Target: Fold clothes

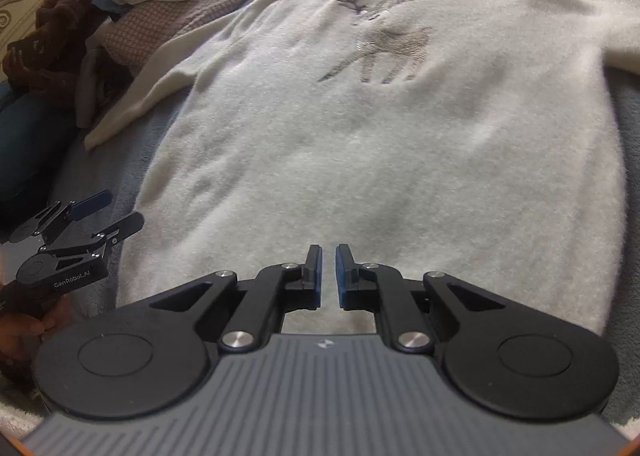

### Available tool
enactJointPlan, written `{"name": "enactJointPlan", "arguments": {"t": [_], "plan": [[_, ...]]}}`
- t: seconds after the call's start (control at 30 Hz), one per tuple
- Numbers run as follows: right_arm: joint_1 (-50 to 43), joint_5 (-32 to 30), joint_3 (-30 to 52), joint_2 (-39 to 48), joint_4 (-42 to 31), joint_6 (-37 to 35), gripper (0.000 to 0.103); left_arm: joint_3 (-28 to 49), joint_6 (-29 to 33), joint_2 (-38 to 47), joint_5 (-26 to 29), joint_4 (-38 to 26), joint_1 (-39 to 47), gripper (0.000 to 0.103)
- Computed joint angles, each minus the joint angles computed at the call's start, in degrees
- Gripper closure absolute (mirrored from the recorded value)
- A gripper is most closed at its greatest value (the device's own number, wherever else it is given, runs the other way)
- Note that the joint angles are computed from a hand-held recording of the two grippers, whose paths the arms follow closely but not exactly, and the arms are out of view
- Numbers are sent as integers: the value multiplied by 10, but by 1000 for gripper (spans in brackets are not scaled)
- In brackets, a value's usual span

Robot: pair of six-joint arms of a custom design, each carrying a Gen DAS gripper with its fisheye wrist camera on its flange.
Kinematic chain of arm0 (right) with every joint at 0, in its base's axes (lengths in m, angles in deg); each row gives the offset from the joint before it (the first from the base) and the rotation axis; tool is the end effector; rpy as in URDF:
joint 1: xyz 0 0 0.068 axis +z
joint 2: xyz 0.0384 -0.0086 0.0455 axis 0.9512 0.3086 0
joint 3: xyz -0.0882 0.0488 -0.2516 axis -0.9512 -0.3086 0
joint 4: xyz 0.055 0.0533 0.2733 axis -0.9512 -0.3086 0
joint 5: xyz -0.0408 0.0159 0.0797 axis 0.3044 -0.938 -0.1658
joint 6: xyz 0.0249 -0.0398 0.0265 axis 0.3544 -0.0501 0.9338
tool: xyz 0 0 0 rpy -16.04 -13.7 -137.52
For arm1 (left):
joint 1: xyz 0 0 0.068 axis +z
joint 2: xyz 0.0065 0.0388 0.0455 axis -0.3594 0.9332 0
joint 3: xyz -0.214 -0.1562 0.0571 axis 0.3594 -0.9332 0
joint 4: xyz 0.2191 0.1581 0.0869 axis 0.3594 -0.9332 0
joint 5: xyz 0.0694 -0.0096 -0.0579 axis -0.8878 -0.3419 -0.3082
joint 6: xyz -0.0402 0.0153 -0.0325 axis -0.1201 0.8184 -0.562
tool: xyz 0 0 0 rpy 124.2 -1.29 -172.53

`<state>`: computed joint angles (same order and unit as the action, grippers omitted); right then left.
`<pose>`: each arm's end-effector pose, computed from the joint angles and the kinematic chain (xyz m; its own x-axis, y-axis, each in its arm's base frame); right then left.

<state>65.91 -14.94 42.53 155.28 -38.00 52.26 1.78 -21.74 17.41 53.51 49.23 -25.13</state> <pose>0.2822 -0.0105 0.2007 -0.8682 -0.1481 -0.4735 -0.3631 0.8401 0.4030 0.1535 -0.0108 0.1897 -0.6180 0.0736 -0.7827 0.0854 0.9960 0.0263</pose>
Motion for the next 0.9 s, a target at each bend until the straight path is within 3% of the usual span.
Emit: {"name": "enactJointPlan", "arguments": {"t": [0.1,0.17,0.23,0.37,0.53,0.73,0.83,0.9], "plan": [[22,-2,11,38,-8,1,96,-4,-7,88,-18,52,-30,43],[-5,5,13,54,-37,0,100,-21,-2,116,-26,71,-15,45],[-39,11,24,54,-84,-9,100,-45,25,64,48,50,69,45],[-36,75,35,6,-120,-36,95,-48,73,17,106,0,140,46],[77,-27,99,62,-60,32,95,-45,62,27,113,5,147,46],[185,-116,176,224,89,230,95,-54,78,15,153,3,183,47],[176,-119,165,256,69,249,98,-55,93,15,182,0,208,47],[143,-150,128,242,26,220,98,-55,108,19,207,-2,229,47]]}}
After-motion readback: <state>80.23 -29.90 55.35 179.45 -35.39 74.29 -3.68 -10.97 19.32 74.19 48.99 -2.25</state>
